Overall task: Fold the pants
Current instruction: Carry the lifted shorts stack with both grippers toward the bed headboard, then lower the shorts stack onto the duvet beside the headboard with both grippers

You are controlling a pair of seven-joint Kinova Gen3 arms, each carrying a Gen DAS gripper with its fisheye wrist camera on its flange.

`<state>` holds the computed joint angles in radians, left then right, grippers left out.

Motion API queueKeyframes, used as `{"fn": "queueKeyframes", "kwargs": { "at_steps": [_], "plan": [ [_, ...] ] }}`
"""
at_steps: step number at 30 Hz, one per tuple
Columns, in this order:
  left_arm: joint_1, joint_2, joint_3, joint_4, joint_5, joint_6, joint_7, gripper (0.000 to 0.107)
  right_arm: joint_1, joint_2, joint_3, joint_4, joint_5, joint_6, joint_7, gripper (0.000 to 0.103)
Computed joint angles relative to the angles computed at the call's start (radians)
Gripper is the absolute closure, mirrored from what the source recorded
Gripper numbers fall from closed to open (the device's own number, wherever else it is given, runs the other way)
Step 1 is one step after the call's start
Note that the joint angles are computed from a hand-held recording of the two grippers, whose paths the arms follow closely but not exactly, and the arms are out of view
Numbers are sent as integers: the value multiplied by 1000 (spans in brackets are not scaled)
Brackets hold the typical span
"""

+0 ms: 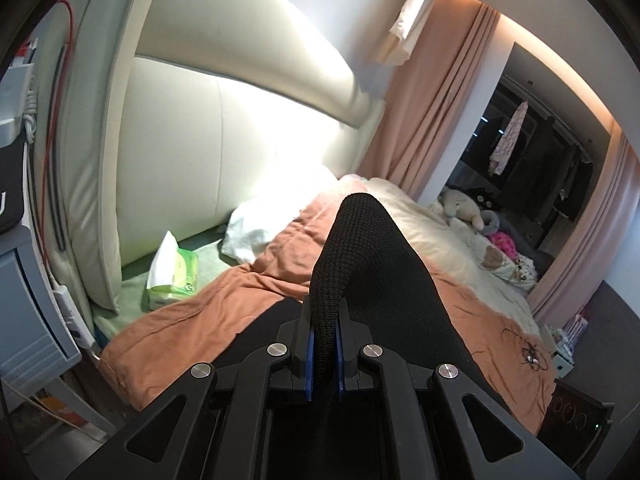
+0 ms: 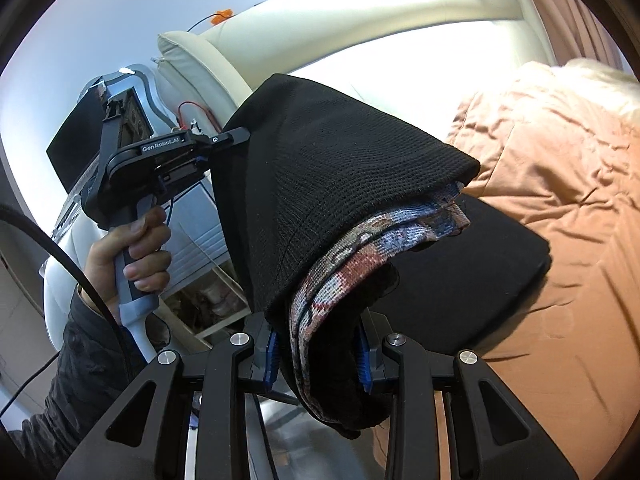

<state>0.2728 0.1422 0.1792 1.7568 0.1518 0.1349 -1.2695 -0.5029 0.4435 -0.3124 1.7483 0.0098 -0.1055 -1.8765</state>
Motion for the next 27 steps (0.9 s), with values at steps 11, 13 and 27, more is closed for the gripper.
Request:
{"fn": "queueKeyframes", "kwargs": {
  "at_steps": [11, 13, 27],
  "plan": [
    [-5, 175, -17, -151, -44, 52, 2, 100, 88, 105, -68, -49, 40, -16, -32, 76],
    [-6, 214, -19, -201, -44, 79, -5, 100, 105, 117, -80, -59, 47, -17, -36, 76],
    [73, 509, -79, -647, -95, 371, 5, 100, 218, 154, -155, -55, 77, -22, -107, 76]
  ]
}}
